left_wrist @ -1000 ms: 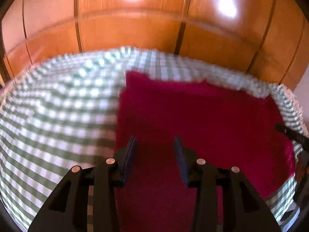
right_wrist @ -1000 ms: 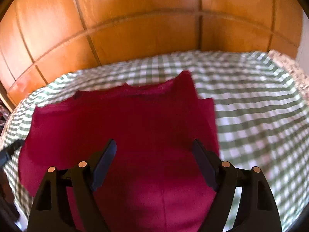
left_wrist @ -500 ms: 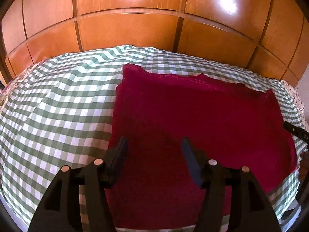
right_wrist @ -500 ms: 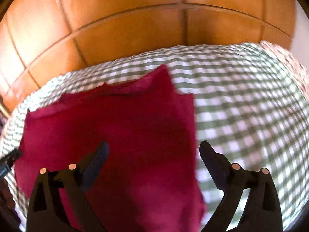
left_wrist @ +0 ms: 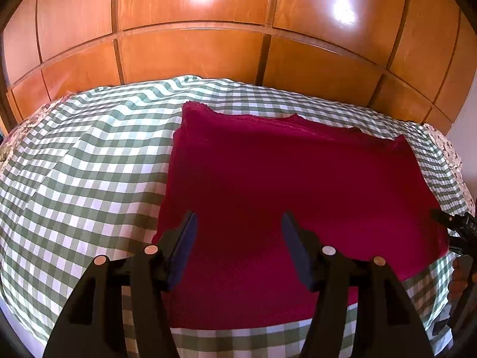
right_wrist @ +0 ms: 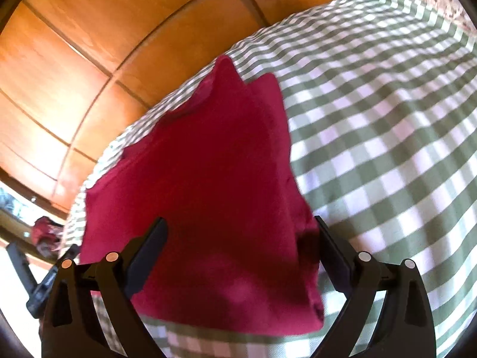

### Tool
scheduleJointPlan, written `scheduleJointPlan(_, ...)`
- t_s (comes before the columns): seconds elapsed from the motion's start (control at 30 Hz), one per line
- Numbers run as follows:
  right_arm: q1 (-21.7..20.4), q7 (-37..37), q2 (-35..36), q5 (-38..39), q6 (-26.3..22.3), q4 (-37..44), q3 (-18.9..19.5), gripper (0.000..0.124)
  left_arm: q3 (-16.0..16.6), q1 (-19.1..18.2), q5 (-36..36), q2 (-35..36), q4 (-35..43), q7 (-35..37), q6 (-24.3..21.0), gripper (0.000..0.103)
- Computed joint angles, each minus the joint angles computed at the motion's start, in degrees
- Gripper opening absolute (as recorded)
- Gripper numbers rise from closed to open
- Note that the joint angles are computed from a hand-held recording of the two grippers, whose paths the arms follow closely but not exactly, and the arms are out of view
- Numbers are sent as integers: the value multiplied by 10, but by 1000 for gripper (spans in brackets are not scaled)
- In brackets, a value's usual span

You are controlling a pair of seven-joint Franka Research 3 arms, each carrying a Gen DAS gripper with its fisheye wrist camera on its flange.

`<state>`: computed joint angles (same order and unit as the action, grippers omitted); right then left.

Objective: Fold small clothes

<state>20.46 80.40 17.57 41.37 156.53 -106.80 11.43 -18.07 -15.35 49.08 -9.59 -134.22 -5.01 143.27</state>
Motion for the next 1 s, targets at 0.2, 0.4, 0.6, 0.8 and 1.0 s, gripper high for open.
scheduleJointPlan(0.2, 2, 0, -8, 6, -5, -10, -1, 66, -1, -4, -3, 8, 4, 3, 7, 59)
scheduleJointPlan(0.4, 9, -10, -6, 2, -8, 2, 2, 29, 8, -7, -21, 30, 9, 23, 24, 59)
scheduleJointPlan(0.6, 25, -34, -15, 1, 5, 38, 17, 25, 24, 6, -38, 1, -35, 18, 109, 59)
scheduleJointPlan(0.8, 62, -76, 22, -28, -16, 144, 36, 25, 18, 65, -29, -96, -128, -40, 214, 58)
scheduleJointPlan(1.0, 136, -30, 127, -135, -86, 299, 27, 25, 5, 111, -66, -181, -210, -45, 271, 57)
